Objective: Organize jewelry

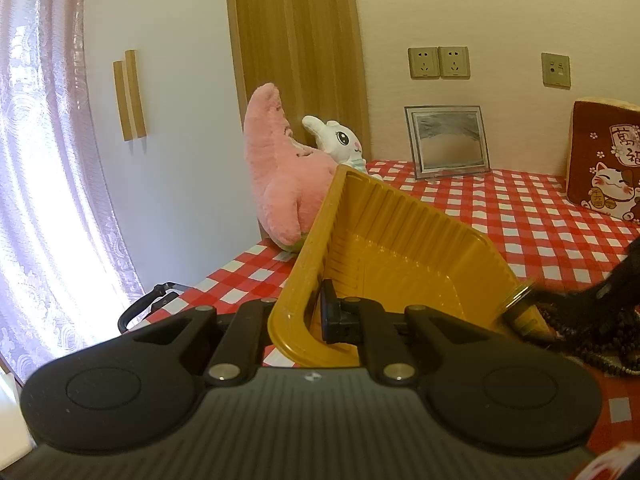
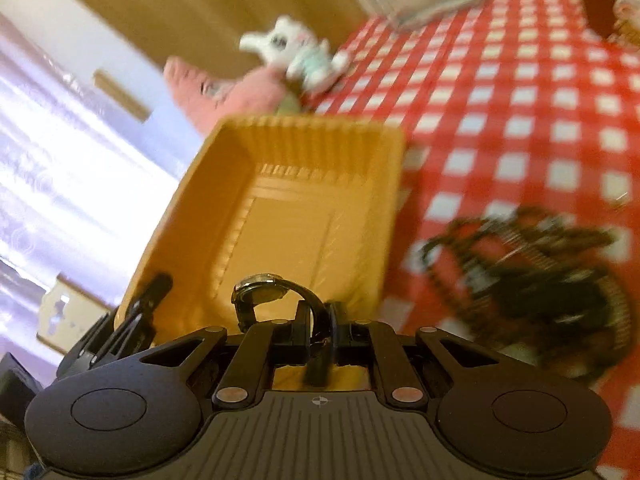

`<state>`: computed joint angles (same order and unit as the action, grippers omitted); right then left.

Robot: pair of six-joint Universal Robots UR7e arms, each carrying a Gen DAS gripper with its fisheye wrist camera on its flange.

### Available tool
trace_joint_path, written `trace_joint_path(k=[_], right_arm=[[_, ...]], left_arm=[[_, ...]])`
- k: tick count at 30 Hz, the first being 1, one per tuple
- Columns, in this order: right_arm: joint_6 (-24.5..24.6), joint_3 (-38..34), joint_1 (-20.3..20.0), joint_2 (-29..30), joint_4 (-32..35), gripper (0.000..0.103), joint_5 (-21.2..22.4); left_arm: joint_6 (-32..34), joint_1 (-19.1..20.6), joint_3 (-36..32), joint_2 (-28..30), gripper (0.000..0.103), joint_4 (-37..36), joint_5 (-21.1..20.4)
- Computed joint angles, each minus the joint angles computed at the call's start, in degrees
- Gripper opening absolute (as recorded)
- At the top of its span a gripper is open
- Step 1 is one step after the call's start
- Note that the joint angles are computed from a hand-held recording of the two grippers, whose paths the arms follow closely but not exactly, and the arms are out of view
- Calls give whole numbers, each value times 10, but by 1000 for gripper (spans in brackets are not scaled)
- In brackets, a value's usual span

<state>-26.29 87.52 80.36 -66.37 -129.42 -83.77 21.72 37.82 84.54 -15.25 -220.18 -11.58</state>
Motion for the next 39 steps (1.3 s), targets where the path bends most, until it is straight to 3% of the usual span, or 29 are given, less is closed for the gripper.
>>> trace_joint_path(k=[4,7,10,12,18,26,31,39], right_arm=[[35,-13,11,28,23,9,-8],[29,-18,17,43,27,10,-14],[11,-12,19,42,20,27,-12],[-1,1,17,31,9,56,0],[-52,24,1,-8,-22,56,12],[-67,45,-52,-64,-93,56,-28],[-85,40,-75,-68,-162,56,-86],[-153,6,-102,-46,-199,43,-101]], left_arm=[[-5,1,6,-3,8,1,-4],[-14,2,10,-6,8,5,-5],[-50,3,23,-14,8,32,-5],[-53,3,25,-15,8,31,-7],[-61,2,29,-17,8,35,-8],[-75,2,31,-20,8,49,-5],[-76,3,31,-20,8,50,-5],[-71,3,26,-17,8,50,-2]])
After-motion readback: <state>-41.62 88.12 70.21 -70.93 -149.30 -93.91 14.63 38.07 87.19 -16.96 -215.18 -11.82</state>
